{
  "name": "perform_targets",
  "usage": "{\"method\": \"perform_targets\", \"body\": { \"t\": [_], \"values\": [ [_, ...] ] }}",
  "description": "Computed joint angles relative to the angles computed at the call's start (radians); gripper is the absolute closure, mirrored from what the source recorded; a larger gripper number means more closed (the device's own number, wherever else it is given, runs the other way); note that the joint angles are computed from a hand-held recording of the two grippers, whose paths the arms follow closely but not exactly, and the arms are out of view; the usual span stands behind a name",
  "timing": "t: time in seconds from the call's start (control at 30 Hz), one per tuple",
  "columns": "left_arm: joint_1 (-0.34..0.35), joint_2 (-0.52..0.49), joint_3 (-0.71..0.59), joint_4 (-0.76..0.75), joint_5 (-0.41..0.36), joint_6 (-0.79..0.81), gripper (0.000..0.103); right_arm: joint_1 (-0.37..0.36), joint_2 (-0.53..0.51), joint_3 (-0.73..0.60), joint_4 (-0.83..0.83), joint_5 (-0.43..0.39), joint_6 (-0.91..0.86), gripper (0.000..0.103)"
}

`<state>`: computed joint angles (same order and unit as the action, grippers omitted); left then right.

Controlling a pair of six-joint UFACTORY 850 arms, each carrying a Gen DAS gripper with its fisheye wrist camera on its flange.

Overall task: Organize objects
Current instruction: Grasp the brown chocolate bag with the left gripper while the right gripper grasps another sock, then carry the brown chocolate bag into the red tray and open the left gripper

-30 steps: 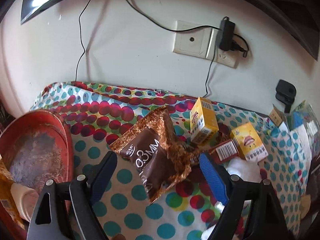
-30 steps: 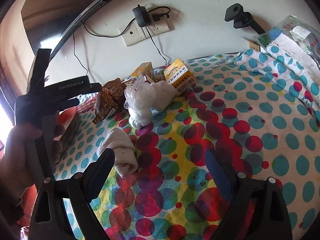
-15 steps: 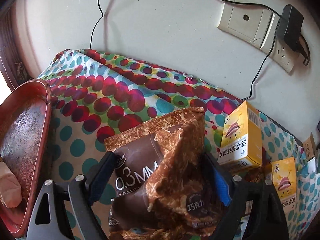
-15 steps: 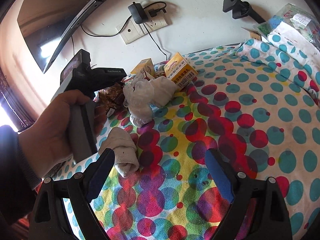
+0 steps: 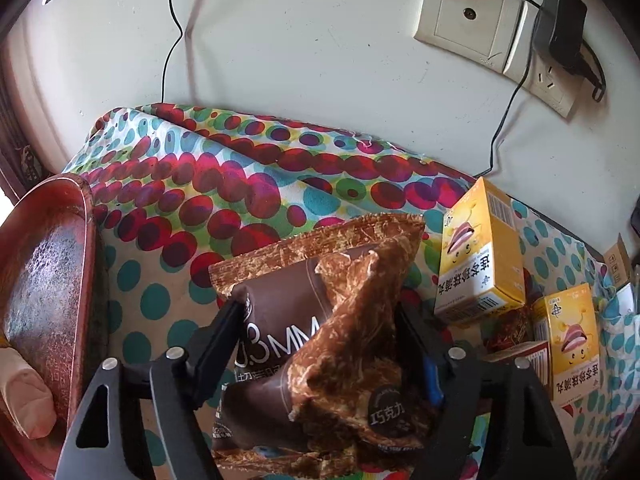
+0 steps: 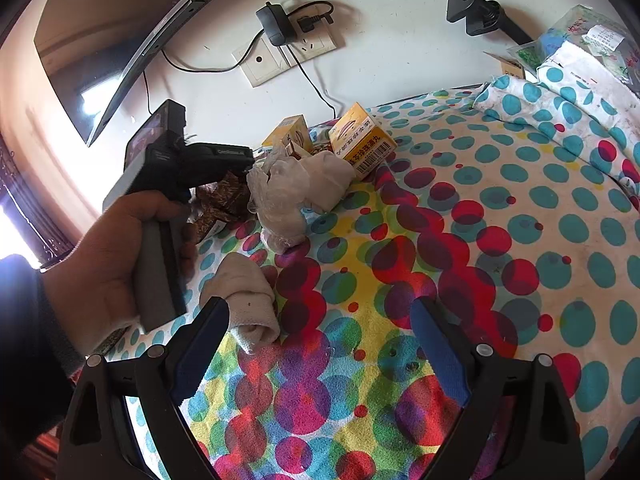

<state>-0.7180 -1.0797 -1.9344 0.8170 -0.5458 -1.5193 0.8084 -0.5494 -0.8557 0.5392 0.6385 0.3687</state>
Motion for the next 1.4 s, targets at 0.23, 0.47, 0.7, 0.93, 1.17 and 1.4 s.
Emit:
{"method": "perform_targets", "body": {
  "t": [0.23, 0.47, 0.7, 0.93, 1.17, 1.4],
  "values": [
    [-0.012, 0.179, 0.241, 0.278, 0.108, -0.273, 0.036, 0.003, -0.005, -0.010, 0.026, -0.015, -0.034, 0.012],
    [-0.060, 0.376, 0.503, 0.629, 0.112, -0.574, 0.036, 0.007, -0.004, -0.015, 0.054, -0.029, -0.069, 0.012],
    [-0.103, 0.534, 0.779, 0.854, 0.059, -0.819, 0.036, 0.021, -0.005, -0.029, 0.090, -0.055, -0.141, 0.010],
    [-0.173, 0.666, 1.040, 0.957, -0.087, -0.981, 0.036, 0.069, -0.047, -0.120, 0.198, -0.117, -0.342, 0.007],
    [-0.201, 0.735, 1.178, 1.036, -0.144, -1.107, 0.036, 0.086, -0.126, -0.306, 0.601, -0.207, -0.826, 0.007],
    [-0.177, 0.764, 1.244, 1.146, -0.152, -1.258, 0.036, 0.064, -0.183, -0.405, 0.886, -0.236, -1.078, 0.055]
  ]
}}
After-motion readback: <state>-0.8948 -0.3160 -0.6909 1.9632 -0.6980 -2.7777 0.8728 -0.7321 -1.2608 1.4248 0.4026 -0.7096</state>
